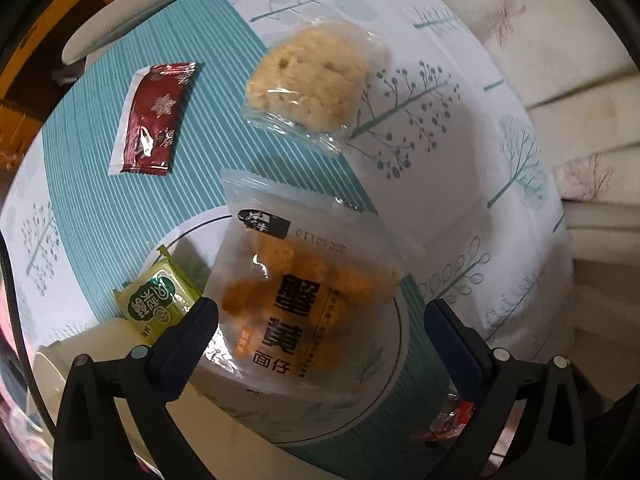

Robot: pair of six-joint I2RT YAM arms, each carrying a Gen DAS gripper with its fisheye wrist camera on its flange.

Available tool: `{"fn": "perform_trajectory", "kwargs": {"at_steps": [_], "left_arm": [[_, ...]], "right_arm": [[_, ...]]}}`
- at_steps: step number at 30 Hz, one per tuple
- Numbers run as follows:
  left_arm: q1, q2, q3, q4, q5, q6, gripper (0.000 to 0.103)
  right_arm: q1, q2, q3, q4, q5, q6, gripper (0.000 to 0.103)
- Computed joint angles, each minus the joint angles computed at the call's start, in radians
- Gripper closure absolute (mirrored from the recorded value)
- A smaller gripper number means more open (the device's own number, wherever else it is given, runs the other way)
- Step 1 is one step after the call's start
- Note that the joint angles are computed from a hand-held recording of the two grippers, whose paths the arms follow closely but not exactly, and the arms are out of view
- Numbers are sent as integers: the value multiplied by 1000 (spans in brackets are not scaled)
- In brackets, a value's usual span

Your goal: Organize snacks

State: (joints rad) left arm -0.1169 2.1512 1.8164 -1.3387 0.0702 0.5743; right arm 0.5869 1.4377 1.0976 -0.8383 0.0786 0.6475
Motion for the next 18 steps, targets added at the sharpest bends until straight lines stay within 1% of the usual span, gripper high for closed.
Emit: {"fn": "perform_trajectory", "kwargs": {"at_steps": [7, 9, 12, 15, 18], "left_arm": [[-41, -22, -74, 100, -63, -20, 1], [-41, 15, -46, 87, -60, -38, 1], [-30, 45, -29, 88, -50, -64, 5], [-13, 49, -16, 81, -29, -67, 8], [-9, 48, -17, 86, -32, -63, 11]], "right_arm": [[3, 1, 5, -9, 6, 9, 33], [7, 4, 6, -10, 9, 14, 33], [12, 6, 13, -21, 19, 21, 33], [16, 13, 18, -26, 27, 34, 33], [13, 12, 17, -29, 30, 41, 33]]}}
